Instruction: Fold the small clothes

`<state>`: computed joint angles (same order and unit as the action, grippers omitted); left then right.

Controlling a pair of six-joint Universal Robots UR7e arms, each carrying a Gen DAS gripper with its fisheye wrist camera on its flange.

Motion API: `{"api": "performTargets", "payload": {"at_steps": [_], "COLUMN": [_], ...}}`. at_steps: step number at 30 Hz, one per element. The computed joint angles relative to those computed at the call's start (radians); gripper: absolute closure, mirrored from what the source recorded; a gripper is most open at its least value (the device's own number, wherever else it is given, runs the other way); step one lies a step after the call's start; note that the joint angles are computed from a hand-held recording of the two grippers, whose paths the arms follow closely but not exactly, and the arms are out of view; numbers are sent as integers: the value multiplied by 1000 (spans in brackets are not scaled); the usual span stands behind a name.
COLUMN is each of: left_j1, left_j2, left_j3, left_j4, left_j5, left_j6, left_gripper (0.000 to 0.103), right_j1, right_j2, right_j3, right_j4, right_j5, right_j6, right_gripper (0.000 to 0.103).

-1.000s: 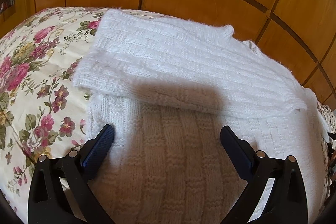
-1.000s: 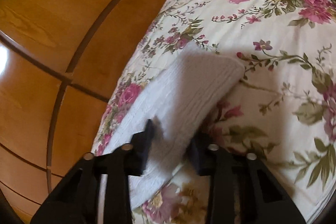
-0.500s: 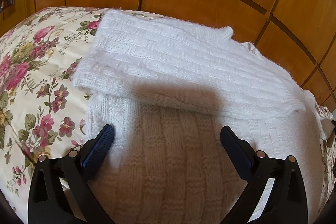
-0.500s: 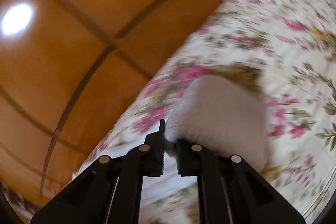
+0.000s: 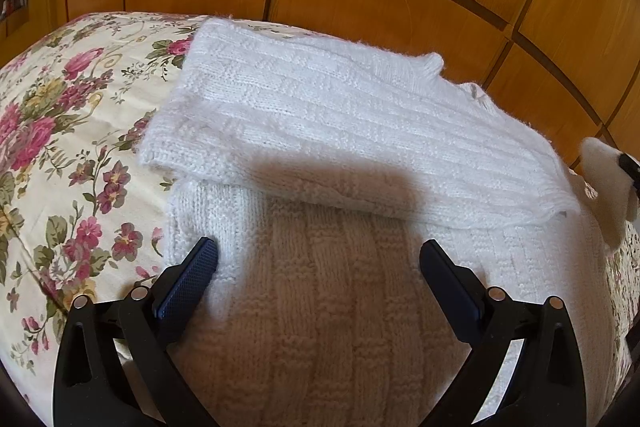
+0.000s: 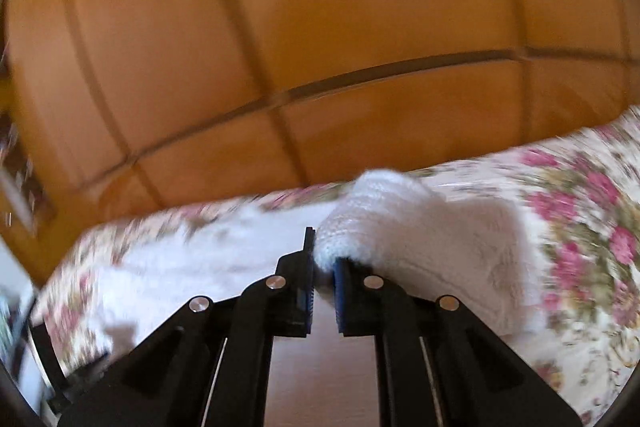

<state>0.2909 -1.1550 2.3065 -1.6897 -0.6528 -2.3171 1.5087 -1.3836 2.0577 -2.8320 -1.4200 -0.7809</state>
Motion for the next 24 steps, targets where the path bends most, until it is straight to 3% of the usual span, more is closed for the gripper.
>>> {"api": "performTargets", "payload": {"at_steps": [7, 9, 11, 14, 17, 19, 24], "left_j1": [-1, -1, -2, -1, -1, 0, 6], "left_j2": [0, -1, 0, -1, -1, 0, 15], "left_j3": [-1, 1, 1, 0, -1, -2, -29], "left_j4": [4, 1, 1, 2, 2, 3, 41], "left_j5": [-1, -1, 1, 2, 2, 2, -9], "left_j6": [-2, -2, -4, -6, -6, -6, -9], "left_gripper": [4, 4, 4, 4, 4, 4, 4], "right_j1": [90, 108, 111, 102, 61, 46, -32], "right_j2": [62, 83, 97, 76, 14, -4, -59], "right_j3": [153, 188, 215, 230, 239, 241, 230], "right_j4": [-148, -200, -240, -194, -109, -117, -169], "right_j5": [-128, -172, -209, -184, -110, -99, -66], "right_j6": [-218, -278, -328, -369, -373, -340, -183], "right_gripper": [95, 90, 66, 44, 38, 34, 18]}}
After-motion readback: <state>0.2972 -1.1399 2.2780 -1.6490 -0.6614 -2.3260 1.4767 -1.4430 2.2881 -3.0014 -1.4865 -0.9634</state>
